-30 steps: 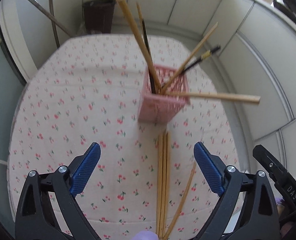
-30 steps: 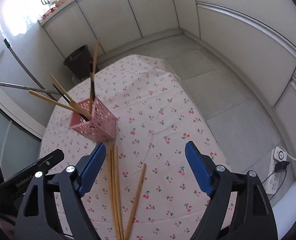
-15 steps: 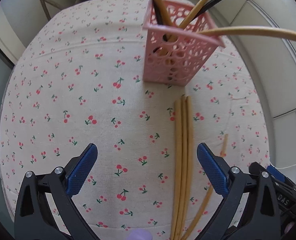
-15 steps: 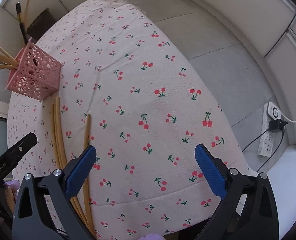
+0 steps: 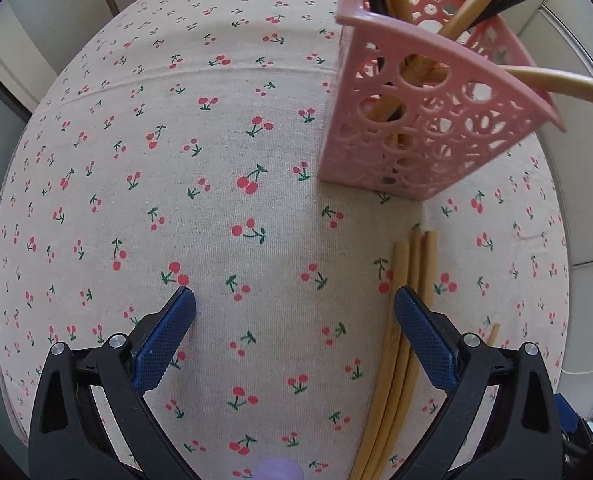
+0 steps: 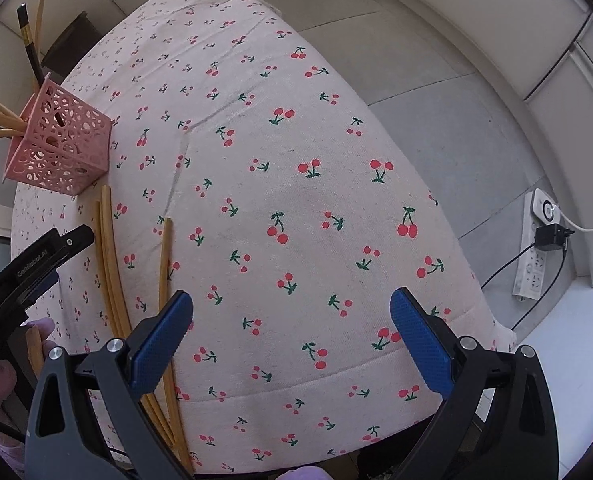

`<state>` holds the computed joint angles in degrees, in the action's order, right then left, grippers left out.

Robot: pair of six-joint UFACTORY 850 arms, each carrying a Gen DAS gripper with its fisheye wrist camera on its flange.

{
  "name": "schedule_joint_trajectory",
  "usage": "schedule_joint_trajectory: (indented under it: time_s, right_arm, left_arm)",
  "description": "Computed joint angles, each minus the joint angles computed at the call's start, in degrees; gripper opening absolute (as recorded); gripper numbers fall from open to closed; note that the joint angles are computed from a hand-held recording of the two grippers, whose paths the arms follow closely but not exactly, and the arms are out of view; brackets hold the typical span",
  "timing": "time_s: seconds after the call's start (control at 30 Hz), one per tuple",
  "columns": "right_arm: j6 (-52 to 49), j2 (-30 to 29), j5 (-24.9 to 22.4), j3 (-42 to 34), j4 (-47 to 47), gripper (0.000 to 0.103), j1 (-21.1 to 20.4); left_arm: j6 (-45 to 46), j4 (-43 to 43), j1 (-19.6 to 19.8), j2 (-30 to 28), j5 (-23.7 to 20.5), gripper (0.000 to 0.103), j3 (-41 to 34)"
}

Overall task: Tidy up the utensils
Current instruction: 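Move both grippers down toward the remaining wooden chopsticks beside the holder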

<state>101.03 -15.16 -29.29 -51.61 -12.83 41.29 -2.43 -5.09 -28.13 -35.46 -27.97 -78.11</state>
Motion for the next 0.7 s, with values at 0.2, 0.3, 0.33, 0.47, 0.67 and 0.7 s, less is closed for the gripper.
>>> schedule_joint_trajectory:
  time_s: [0.2,0.3,0.33,0.47,0.67,0.7]
  right_arm:
    - [-0.1,0.0,0.3,-0.1,0.1,0.096,-0.1]
    - [0.1,0.1,0.1,0.0,0.2,0.096,-0.2]
    - [-0.1,0.0,0.1,0.0,0.4,0.096,-0.2]
    - [-1.0,-0.1,0.3,0.2,1.3,0.096,-0.3]
    - [-1.7,-0.8,0.0,-0.4,1.6,0.096,-0.4]
    - [-1.8,-1.1,-0.2,-0.6,1.6,0.096,-0.4]
  left_arm:
    - [0.7,-2.3,-0.2,-1.6,-0.5,0.096,-2.2]
    - [0.0,-0.7,-1.0,-2.3,-1.3,0.096,-2.9]
    - [-1.7,1.0,-1.6,-2.5,-1.0,0.096,-3.0]
    - [-8.6,8.0,-2.9,-2.4,-0.6,0.097,-2.5]
    - [-10.3,8.3,-0.5,-2.0,-1.4,0.096,-1.8]
    - [-9.2,7.7,-0.2,-1.9,-1.4,0.095,-1.7]
